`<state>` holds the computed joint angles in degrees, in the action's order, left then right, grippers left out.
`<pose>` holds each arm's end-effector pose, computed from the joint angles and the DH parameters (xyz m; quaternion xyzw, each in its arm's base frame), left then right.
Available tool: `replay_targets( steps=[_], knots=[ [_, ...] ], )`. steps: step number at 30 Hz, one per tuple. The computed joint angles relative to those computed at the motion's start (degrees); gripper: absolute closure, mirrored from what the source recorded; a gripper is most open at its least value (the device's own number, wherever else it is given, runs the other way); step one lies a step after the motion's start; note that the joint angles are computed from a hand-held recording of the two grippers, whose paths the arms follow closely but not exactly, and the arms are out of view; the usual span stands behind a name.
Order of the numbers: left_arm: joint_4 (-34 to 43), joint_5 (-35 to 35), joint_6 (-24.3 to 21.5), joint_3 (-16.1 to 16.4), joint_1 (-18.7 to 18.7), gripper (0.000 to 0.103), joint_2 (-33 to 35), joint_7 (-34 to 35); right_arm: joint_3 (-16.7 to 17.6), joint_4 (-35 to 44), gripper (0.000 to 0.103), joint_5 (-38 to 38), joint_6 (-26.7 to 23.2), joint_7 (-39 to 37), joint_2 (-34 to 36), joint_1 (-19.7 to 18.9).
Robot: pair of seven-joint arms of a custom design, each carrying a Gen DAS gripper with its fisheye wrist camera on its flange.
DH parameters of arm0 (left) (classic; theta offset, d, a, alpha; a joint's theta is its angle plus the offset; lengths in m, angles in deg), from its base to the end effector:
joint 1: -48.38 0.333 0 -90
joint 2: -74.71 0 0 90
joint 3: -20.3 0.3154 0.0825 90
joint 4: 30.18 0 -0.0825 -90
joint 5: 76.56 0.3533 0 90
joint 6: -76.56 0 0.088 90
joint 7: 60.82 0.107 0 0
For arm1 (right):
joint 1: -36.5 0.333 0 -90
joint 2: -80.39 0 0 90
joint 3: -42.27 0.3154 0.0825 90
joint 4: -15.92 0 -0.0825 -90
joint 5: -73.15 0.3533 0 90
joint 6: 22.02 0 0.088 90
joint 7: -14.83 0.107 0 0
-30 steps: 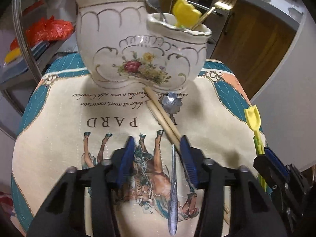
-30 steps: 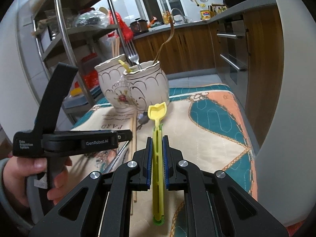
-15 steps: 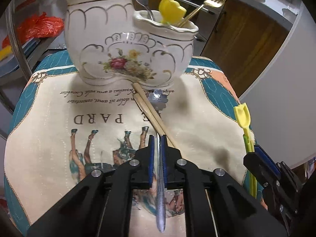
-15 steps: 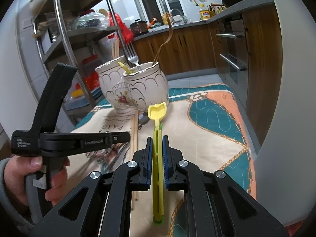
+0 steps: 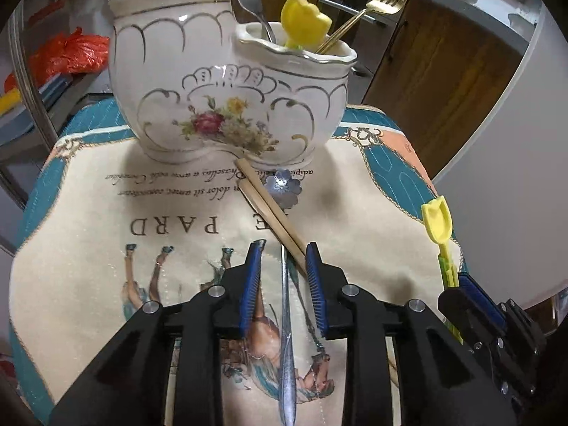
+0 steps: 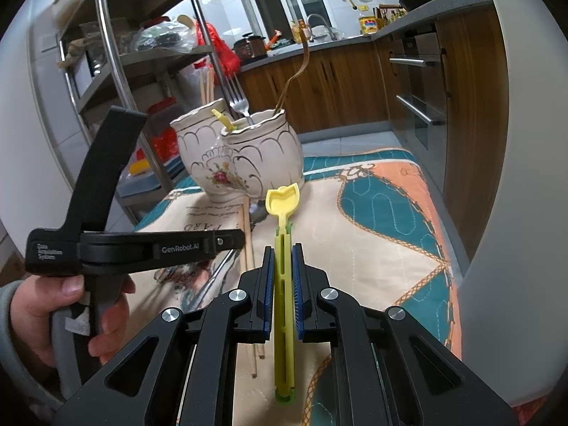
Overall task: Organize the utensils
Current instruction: 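Grasp a chopstick with the left tool while the right tool holds the yellow spoon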
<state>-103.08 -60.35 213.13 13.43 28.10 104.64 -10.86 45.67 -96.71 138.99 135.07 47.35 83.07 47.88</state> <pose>0.6555 -0.3071 0.5292 -0.7101 0.6343 -0.2652 0.1520 0.5689 0.1123 0.5255 -0.7138 0.5088 -0.1224 0.4654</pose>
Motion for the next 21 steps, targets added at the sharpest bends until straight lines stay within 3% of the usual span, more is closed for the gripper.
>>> replay_targets(
  steps=[10, 14, 18, 21],
  knots=[
    [3.75, -0.10, -1.71, 0.15, -0.46, 0.077, 2.39, 1.61, 0.00, 0.00, 0.092, -0.26, -0.04, 0.21, 0.00, -0.03],
    [1.76, -1.62, -0.44, -0.60, 0.62, 0.085, 1.46, 3.17, 0.03, 0.20, 0.092, -0.16, -0.03, 0.37, 0.20, -0.07],
    [1.21, -1.43, -1.31, -0.07, 0.52, 0.085, 0.89, 2.54, 0.07, 0.19, 0.092, 0.13, -0.03, -0.17, 0.24, -0.13],
    [1.34, -1.70, -1.73, -0.25, 0.65, 0.079, 0.88, 2.66, 0.06, 0.16, 0.092, -0.13, -0.05, 0.02, 0.27, -0.17]
  ],
)
